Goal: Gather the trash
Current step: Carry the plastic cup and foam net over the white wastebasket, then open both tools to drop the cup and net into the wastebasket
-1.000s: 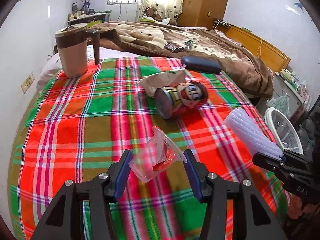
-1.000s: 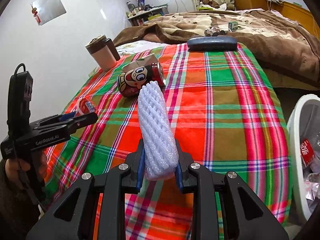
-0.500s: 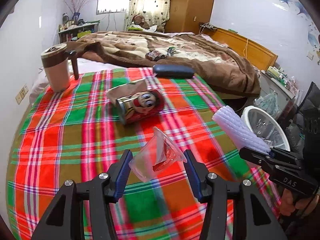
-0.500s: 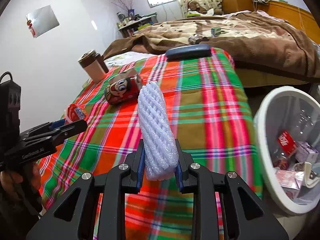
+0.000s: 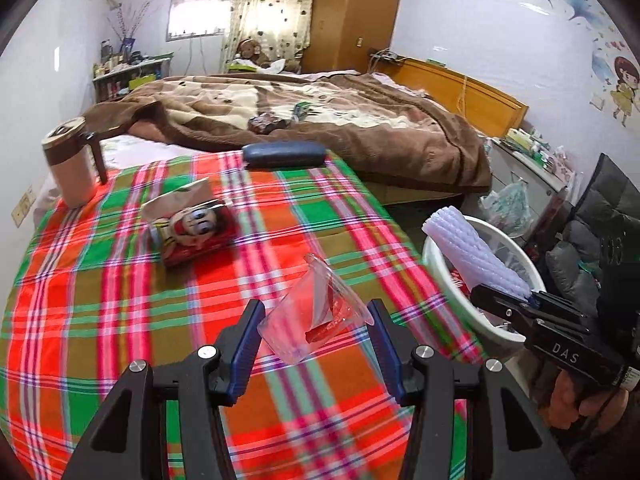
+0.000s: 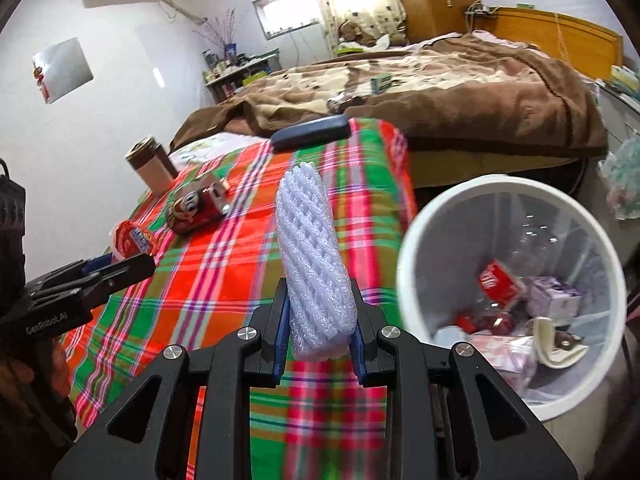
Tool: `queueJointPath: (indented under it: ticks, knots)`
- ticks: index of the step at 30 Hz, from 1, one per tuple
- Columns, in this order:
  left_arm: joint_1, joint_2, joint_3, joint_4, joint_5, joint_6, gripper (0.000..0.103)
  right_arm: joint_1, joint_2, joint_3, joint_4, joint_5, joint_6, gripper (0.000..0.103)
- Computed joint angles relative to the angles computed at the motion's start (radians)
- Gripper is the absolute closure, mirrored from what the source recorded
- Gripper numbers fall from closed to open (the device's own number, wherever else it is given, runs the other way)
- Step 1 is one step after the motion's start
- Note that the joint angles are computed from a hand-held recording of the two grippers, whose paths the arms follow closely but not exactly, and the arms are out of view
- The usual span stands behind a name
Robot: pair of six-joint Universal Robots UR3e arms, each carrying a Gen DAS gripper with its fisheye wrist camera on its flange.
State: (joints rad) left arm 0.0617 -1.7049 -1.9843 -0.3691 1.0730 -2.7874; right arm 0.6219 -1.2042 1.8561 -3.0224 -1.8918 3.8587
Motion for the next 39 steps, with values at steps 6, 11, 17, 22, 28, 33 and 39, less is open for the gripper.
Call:
queueJointPath:
  ticks: [6,11,17,22,28,33,39]
  knots:
    - [-0.106,-0.036,0.048,0.029,0.023,-0.067,0.050,-0.026,-0.085,0.121,-0.036,-0.036,0.014,0.077]
    - [-0.196,-0.085,0.115,0.030,0.046,-0.106,0.050,-0.055,-0.151,0.211,-0.051,-0.059,0.022,0.077]
    - [-0.305,-0.163,0.203,0.026,0.078,-0.143,0.050,-0.088,-0.224,0.291,-0.031,-0.092,0.037,0.077]
    - [-0.393,-0.249,0.301,0.014,0.108,-0.174,0.050,-0.114,-0.257,0.331,0.008,-0.115,0.039,0.077]
    - [-0.473,-0.346,0.403,-0.010,0.135,-0.200,0.050,-0.163,-0.294,0.396,0.010,-0.094,0.030,0.077]
    - [-0.520,-0.405,0.474,-0.029,0.165,-0.214,0.050,-0.194,-0.328,0.441,0.025,-0.080,0.026,0.077]
    - [-0.559,-0.464,0.549,-0.050,0.188,-0.230,0.050,-0.224,-0.343,0.469,0.029,-0.071,0.002,0.077]
